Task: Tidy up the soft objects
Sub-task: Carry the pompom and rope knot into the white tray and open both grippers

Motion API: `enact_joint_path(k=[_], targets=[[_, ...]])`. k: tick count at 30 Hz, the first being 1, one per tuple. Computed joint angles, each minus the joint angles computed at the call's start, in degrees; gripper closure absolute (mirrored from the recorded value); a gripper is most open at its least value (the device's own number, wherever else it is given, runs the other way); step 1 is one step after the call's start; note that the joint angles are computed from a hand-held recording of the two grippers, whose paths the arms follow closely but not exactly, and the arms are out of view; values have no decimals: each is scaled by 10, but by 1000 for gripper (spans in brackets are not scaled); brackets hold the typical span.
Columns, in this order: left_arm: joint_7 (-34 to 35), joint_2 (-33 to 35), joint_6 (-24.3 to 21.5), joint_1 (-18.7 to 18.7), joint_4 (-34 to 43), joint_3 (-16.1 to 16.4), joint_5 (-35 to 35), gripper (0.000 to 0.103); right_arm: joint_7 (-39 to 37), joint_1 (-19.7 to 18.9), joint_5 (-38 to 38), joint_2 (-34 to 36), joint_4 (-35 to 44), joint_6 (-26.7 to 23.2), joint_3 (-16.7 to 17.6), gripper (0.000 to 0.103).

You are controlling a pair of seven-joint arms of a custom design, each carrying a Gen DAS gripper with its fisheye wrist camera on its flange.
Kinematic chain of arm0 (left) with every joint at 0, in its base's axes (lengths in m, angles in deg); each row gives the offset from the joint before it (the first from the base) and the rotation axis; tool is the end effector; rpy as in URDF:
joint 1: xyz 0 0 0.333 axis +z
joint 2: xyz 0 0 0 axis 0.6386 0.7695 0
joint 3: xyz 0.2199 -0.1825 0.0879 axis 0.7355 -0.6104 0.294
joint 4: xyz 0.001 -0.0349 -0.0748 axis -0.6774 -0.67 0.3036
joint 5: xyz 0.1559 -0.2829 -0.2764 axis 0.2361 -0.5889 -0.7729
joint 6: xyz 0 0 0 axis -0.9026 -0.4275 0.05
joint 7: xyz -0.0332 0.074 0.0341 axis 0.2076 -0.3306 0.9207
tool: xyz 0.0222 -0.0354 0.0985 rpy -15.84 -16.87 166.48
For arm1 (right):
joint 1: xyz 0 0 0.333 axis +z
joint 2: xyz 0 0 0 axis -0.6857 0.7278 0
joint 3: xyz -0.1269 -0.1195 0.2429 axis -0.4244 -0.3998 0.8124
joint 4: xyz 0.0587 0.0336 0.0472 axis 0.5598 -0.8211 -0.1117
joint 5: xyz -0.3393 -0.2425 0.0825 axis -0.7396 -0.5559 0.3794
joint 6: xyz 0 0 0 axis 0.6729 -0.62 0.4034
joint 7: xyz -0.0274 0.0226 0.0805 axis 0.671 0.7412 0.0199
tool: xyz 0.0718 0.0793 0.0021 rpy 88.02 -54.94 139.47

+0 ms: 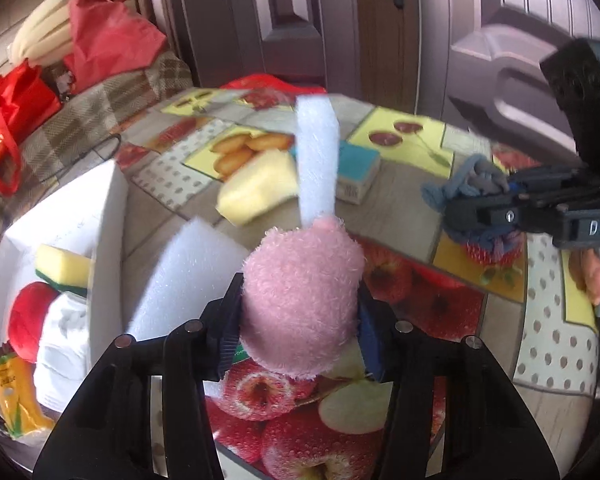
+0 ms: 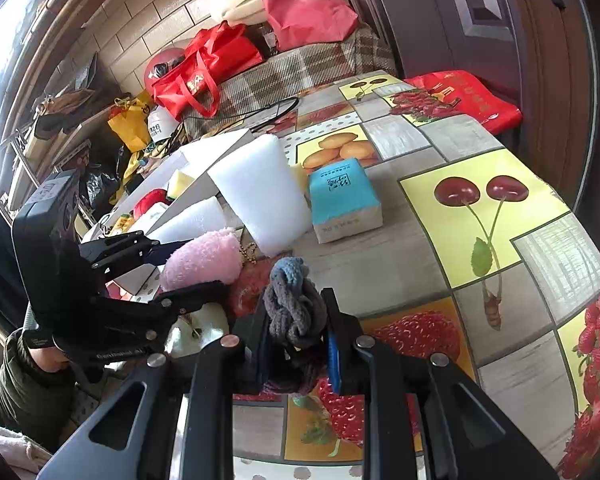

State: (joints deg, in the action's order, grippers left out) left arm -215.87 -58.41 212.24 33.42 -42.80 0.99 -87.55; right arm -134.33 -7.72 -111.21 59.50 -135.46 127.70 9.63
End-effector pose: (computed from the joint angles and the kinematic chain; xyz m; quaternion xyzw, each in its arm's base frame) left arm 0.5970 -0.2348 0.3271 -0.1257 0.9082 -0.3838 0.1097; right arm 0.5540 0.4141 0.3124 -0.4854 0.7527 -0.2384 0.3755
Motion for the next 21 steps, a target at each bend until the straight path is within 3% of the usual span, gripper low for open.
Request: enact_joint_path(k=[6,12,16,21], targets=[[94,-40,-42,21,-14,2,-142,54,60,18,-74,-69,-59,-52,19,82],[138,-54,-20,7,-6,25,-247,54,137,32,-139,-169,-164,-187,78,82],[122,-41,-17,11,19,37,-271,53,159,31,-159,-210,-207,-264,121,82],[100,-28,-8,21,42,42,-281,53,149,19,-170,-212,-201,-282,139,82]])
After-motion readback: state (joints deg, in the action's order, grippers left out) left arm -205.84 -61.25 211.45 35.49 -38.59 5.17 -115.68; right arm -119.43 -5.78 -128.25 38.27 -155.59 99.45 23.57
